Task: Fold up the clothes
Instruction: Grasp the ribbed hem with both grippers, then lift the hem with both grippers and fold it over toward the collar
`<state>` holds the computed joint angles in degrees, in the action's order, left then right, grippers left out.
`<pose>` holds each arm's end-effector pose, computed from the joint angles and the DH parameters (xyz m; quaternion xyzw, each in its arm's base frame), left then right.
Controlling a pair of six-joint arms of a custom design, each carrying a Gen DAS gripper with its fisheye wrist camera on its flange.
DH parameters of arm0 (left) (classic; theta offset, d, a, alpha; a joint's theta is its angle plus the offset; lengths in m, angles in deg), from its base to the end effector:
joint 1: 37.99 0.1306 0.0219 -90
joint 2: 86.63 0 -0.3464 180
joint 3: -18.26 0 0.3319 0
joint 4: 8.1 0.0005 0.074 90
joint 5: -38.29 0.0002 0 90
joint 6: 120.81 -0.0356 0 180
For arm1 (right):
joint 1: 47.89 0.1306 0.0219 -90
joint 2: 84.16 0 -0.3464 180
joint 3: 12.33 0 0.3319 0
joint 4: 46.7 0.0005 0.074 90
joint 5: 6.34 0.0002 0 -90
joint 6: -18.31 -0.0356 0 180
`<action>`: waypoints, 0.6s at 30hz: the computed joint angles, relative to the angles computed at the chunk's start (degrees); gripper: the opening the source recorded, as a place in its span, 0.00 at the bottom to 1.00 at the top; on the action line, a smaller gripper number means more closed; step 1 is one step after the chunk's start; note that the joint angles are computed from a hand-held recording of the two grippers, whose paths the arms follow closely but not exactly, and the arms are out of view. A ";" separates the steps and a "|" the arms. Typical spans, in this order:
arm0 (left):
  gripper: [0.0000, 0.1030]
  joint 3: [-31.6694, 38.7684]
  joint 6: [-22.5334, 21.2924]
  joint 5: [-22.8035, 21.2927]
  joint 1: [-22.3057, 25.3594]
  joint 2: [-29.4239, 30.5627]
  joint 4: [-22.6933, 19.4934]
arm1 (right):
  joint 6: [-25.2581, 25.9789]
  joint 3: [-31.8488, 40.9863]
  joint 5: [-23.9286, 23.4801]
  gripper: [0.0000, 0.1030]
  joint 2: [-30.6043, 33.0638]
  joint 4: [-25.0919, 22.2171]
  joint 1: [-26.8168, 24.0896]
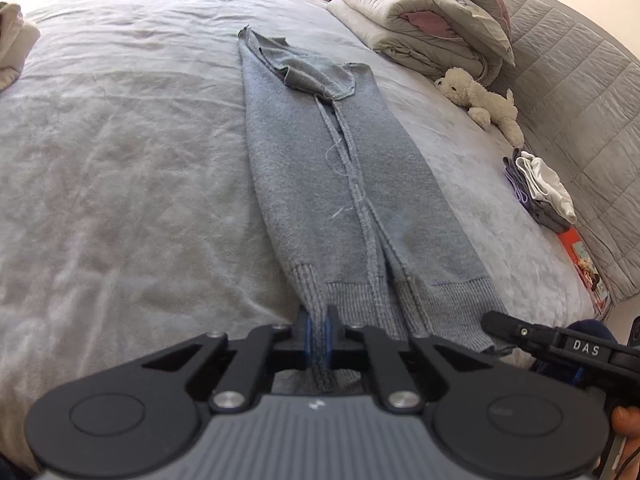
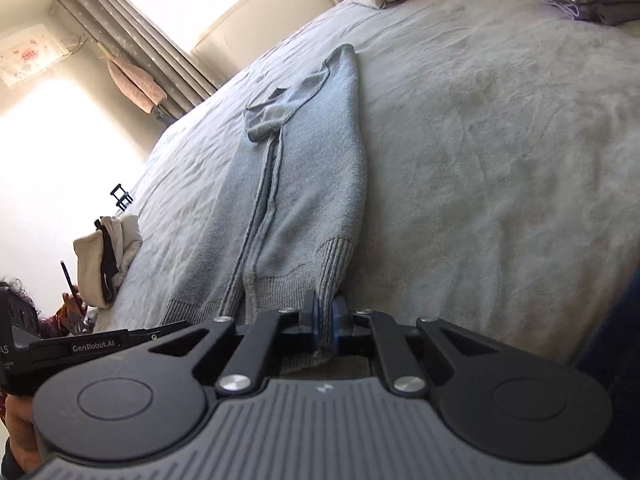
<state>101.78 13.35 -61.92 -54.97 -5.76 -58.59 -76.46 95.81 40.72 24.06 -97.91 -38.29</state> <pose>0.3570 -0.1029 0.4070 -0.2495 0.8958 -0.1107 0.3507 0.5132 0.1109 0.3810 -0.1582 0.8721 0.3812 0.2628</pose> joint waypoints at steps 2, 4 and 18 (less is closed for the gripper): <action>0.05 0.91 0.05 -1.45 -1.17 -0.88 -1.55 | 0.14 -1.27 -0.44 0.08 -1.88 0.37 -0.51; 0.05 1.16 0.45 -2.27 -2.30 -2.30 -3.35 | 0.72 -1.68 -0.86 0.08 -3.16 -1.00 -1.00; 0.06 2.18 2.75 -7.69 -9.57 -1.02 -12.83 | 7.16 -2.99 3.32 0.09 -5.14 -12.12 -1.05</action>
